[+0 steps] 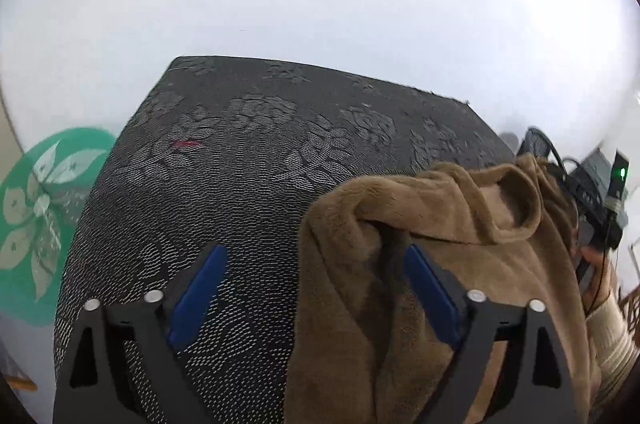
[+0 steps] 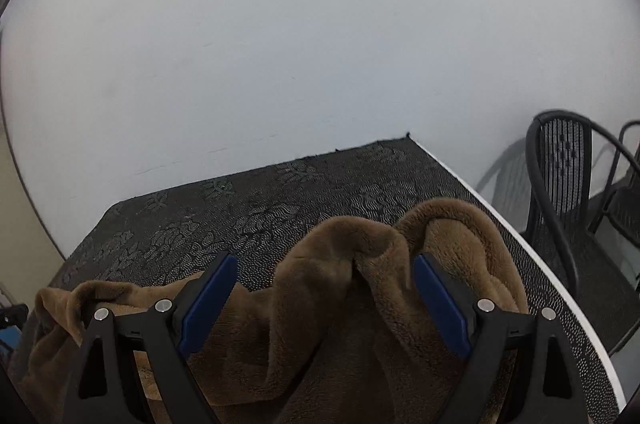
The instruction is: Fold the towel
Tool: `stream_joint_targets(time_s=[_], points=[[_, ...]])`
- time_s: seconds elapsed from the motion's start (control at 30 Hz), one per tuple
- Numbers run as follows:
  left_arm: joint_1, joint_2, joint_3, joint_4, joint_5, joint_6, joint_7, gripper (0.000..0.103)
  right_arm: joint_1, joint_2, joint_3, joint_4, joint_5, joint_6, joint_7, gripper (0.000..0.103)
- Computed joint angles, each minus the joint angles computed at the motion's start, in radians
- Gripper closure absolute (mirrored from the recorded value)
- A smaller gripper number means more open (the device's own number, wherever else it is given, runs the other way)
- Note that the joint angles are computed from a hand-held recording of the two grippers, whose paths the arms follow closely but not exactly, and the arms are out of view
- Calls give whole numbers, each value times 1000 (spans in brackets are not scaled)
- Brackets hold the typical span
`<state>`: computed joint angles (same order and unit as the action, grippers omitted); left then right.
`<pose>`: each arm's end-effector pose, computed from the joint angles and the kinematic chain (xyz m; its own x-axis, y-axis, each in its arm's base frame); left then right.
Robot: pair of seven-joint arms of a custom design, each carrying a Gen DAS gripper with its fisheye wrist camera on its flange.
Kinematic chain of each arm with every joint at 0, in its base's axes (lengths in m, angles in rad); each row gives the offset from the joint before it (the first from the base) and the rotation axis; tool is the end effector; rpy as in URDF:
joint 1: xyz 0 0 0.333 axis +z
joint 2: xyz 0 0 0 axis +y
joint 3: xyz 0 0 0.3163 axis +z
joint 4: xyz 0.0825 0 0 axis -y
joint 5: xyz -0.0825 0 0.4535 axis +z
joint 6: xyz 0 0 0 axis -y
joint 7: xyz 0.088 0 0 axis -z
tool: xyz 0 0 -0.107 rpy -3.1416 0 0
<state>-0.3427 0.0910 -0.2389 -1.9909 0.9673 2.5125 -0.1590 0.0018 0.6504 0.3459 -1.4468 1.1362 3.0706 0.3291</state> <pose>0.5572 -0.3712 0.4289 0.3533 -0.9045 0.2389 -0.6066 -0.4159 -0.6775 0.7950 0.1467 0.3584 0.3773 -0.9146 -0.1453 -0.4953 -0.0667 -0.8662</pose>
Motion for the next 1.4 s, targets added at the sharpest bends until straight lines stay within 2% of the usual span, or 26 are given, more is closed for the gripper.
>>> stream_joint_targets(time_s=[0.17,0.27,0.3,0.33,0.37,0.4,0.43,0.47,0.5,0.57,0.63,0.73,0.8,0.87,0.9,0.93,1.03,1.13,1.23,1.27,1.4], points=[[23,76,13,57,-88,91,150,6,-5,-3,1,-4,1,-10,-6,11],[48,122,15,75,-215,162,237,8,-9,-6,-2,-6,10,-23,1,11],[56,135,16,73,-254,202,251,19,-10,-6,-4,-4,11,-29,1,11],[43,140,28,82,-242,191,234,31,-10,-5,-5,-3,13,-34,0,11],[33,144,38,89,-231,182,215,48,-13,-8,-3,-5,18,-38,-7,11],[30,135,46,76,-230,200,175,89,-17,-9,2,-7,27,-37,-21,11],[29,126,54,62,-228,219,134,91,-20,-11,8,-8,37,-36,-38,11],[26,115,61,49,-219,233,87,91,-24,-12,13,-9,48,-35,-54,11],[6,85,79,32,-157,200,4,91,-29,-7,23,-2,66,-31,-81,11],[-10,21,80,4,-45,114,-114,91,-54,-10,59,-4,130,-13,-163,11],[-7,-26,53,3,12,18,-143,91,-73,-17,86,-5,211,1,-253,11],[-10,-53,7,54,59,-170,-94,92,-75,-24,89,1,303,5,-340,11],[-22,-40,-18,118,83,-300,-5,91,-66,-34,75,-2,340,-1,-364,11],[-32,-2,-27,194,72,-393,117,88,-48,-37,52,1,358,-6,-369,11],[-33,17,-26,221,49,-406,155,88,-39,-39,41,2,366,-8,-373,11],[-34,36,-23,247,23,-418,190,88,-30,-41,29,3,375,-10,-377,11],[-18,93,-8,276,-115,-385,268,87,-9,-53,2,2,421,-12,-420,11],[1,128,6,257,-228,-318,295,87,17,-99,-59,-34,318,-97,-327,11],[12,118,17,189,-274,-245,261,87,1,-160,-73,-72,291,-208,-415,11],[16,112,20,166,-283,-221,248,87,13,-172,-101,-77,207,-274,-405,11],[34,67,30,77,-279,-122,195,82,106,-144,-211,-49,-179,-323,-410,11]])
